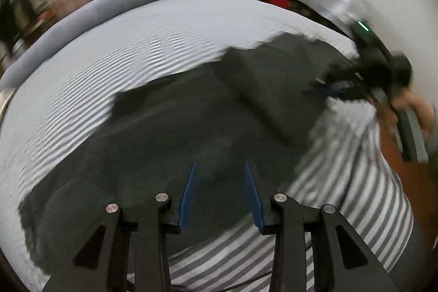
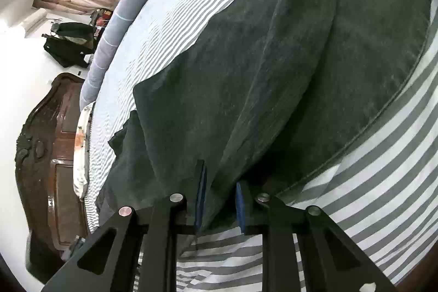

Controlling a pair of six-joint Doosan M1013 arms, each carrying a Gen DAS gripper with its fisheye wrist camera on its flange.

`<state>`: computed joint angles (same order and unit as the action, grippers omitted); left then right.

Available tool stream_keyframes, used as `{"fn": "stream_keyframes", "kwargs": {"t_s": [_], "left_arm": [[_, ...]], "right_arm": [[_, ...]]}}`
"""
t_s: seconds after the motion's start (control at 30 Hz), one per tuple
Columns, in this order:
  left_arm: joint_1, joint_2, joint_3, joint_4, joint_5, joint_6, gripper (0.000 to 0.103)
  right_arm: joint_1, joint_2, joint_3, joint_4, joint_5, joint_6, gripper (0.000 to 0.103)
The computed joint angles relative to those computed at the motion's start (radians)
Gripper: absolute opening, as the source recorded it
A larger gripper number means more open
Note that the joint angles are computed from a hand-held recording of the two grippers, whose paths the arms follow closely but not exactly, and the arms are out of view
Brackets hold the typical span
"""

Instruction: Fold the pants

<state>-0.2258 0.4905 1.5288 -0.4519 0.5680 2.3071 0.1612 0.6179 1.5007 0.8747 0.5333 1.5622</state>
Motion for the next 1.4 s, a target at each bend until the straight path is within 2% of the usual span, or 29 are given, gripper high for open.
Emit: {"fn": "stream_keyframes", "kwargs": {"t_s": [0.1, 0.17, 0.33, 0.47, 0.6, 0.63, 0.67, 0.73, 0.77, 0.87, 1.1, 1.23, 1.3, 1.4], "left_arm": [[-0.036, 0.0, 0.014, -0.022, -0.018, 0.088, 0.037], [-0.053, 0.004, 0.02, -0.012, -0.03, 0.098, 0.037], [-0.087, 0.029, 0.008, 0.034, -0.015, 0.082, 0.038], [-0.105, 0.054, -0.014, 0.066, -0.006, 0.034, 0.038], [-0.129, 0.081, -0.041, 0.207, -0.044, -0.127, 0.037], [-0.131, 0.095, -0.059, 0.227, -0.034, -0.16, 0.035], [-0.131, 0.106, -0.075, 0.216, -0.026, -0.171, 0.023], [-0.127, 0.12, -0.098, 0.215, -0.006, -0.192, 0.008], [-0.127, 0.126, -0.109, 0.213, 0.001, -0.202, 0.006], [-0.126, 0.128, -0.114, 0.206, -0.004, -0.201, 0.005], [-0.118, 0.126, -0.121, 0.176, 0.015, -0.194, 0.005], [-0.117, 0.121, -0.112, 0.173, 0.015, -0.2, 0.005], [-0.117, 0.121, -0.113, 0.173, 0.016, -0.203, 0.005], [-0.117, 0.122, -0.117, 0.18, 0.024, -0.219, 0.005]], "right_arm": [[-0.01, 0.007, -0.008, 0.008, 0.016, -0.017, 0.019], [-0.014, 0.015, -0.015, 0.02, 0.026, -0.022, 0.019], [-0.021, 0.015, -0.007, 0.089, 0.03, -0.082, 0.01], [-0.027, 0.015, -0.012, 0.139, 0.044, -0.131, 0.008], [-0.037, 0.016, -0.008, 0.231, 0.059, -0.207, 0.009], [-0.037, 0.016, -0.008, 0.231, 0.056, -0.215, 0.011], [-0.036, 0.015, -0.009, 0.226, 0.049, -0.218, 0.011], [-0.043, 0.017, -0.008, 0.227, 0.043, -0.222, 0.012], [-0.047, 0.021, -0.008, 0.232, 0.041, -0.218, 0.013], [-0.06, 0.029, -0.009, 0.217, 0.019, -0.181, 0.017], [-0.11, 0.039, -0.002, 0.311, -0.059, -0.192, 0.019], [-0.123, 0.046, -0.028, 0.224, -0.082, -0.111, 0.02], [-0.131, 0.047, -0.029, 0.273, -0.085, -0.141, 0.02], [-0.132, 0.043, -0.031, 0.213, -0.12, -0.082, 0.022]]}}
